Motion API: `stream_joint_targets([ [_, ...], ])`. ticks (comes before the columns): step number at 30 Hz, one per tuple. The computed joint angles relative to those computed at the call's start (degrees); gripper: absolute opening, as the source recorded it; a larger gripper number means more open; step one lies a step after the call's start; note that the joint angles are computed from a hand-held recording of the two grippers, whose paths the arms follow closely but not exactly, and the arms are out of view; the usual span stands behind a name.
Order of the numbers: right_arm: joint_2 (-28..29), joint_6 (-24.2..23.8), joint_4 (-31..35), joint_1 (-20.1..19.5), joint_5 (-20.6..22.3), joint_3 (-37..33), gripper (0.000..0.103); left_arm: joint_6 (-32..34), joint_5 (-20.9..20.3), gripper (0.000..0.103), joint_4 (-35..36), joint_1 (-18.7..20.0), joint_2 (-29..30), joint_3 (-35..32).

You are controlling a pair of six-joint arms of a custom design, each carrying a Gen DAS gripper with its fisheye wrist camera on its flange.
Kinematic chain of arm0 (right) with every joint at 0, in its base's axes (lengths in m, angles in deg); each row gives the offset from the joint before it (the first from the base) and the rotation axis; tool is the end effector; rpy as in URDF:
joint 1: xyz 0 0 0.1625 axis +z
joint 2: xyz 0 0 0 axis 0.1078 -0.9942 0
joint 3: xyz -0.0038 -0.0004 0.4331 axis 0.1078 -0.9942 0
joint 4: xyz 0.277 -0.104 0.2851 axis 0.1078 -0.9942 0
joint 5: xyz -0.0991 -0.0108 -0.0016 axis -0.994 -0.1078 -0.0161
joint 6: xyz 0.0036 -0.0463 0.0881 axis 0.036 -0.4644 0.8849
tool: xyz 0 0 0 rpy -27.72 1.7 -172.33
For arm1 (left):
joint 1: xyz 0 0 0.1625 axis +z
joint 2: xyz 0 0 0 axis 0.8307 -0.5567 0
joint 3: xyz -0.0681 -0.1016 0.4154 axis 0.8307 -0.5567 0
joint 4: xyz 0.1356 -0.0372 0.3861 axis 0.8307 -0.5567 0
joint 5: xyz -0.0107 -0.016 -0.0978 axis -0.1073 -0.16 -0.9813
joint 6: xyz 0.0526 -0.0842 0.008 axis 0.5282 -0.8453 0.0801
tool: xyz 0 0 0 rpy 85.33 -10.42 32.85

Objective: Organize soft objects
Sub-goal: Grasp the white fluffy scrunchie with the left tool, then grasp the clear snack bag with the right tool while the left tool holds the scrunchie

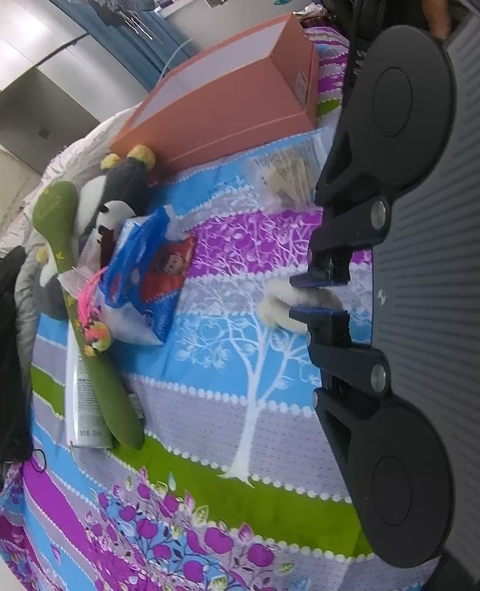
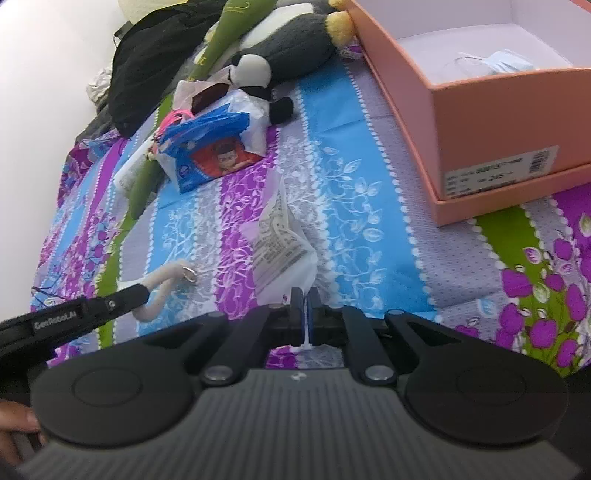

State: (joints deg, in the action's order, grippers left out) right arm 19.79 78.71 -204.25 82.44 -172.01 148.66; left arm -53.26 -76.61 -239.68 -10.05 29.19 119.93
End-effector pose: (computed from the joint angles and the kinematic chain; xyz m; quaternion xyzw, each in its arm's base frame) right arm 0.0851 -0.6037 0.3224 0.0163 -0.9412 0.2782 0.1912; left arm -0.3166 -0.6101 0.1003 0.0589 0.9394 -0.2759 0.1945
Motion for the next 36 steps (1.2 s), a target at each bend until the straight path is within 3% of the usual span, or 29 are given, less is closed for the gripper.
stream_joint_targets([
  [3,0.3,-2.5,-0.6,1.1,-2.1,-0.3,0.013,-0.9,-0.1,0.031,1.0,0.0,-0.3,0.5],
  [6,0.6,-4.5,-2.1,2.0,-3.6,0.0,0.052,-1.3,-0.4,0.038,1.2,0.0,-0.6,1.0],
  [7,0.9,-5.2,-3.2,2.3,-4.2,0.0,0.055,-1.1,-0.6,0.042,1.3,0.0,-0.6,0.9],
  [13,3.1,-10.7,-6.9,3.4,-6.4,-0.6,0.057,0.0,-1.4,0.052,0.8,0.6,0.6,-0.1],
  [15,4.2,-12.1,-8.0,3.3,-6.3,-1.1,0.061,0.2,-0.6,0.052,0.8,0.7,1.3,-0.8],
  [25,9.7,-21.9,-13.2,3.2,-8.1,-3.4,0.061,2.6,-0.9,0.052,-2.0,1.3,3.9,-3.2],
  [32,10.8,-25.4,-14.5,2.6,-7.7,-2.8,0.062,3.9,1.0,0.052,-2.0,1.0,5.4,-4.3],
  [36,11.1,-25.9,-14.5,2.3,-7.4,-2.8,0.057,4.0,2.2,0.052,-1.1,0.9,6.2,-4.9],
])
